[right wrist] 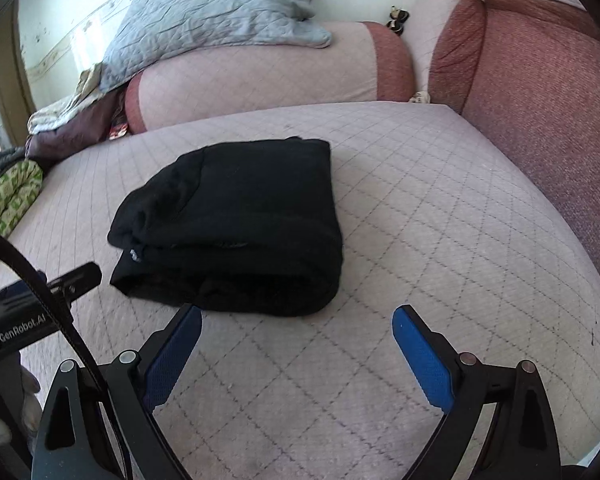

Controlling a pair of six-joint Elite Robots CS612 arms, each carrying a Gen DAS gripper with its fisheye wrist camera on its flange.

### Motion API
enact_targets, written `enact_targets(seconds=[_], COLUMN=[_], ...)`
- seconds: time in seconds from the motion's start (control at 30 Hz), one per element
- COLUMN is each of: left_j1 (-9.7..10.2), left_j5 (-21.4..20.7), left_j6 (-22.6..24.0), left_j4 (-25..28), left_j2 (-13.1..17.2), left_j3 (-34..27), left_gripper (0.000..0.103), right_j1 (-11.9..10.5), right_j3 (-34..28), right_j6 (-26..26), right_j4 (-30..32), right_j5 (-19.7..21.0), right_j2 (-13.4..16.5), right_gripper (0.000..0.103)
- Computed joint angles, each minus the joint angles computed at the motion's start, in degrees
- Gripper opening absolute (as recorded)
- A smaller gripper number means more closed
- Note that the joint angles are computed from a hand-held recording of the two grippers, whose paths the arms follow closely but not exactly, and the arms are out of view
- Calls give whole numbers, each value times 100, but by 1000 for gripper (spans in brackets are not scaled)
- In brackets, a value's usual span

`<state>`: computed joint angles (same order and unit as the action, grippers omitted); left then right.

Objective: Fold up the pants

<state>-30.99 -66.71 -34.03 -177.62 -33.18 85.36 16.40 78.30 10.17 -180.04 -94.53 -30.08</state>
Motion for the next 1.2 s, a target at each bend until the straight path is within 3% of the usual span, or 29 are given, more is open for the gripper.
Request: enact_targets(seconds=[0.53,1.2], left_j1=[-3,33], left_j5=[-96,-265], left_j6=[-94,-154], left_j4=[165,334], left_j2=[-28,-5], left_j3=[8,-28], left_gripper=[103,103], right_j1=[107,84], right_j3=[-4,-17], right_j6=[-216,-195], right_j4=[136,225], right_j5=[-187,-143], right_j2=[16,13], right_gripper=[99,99])
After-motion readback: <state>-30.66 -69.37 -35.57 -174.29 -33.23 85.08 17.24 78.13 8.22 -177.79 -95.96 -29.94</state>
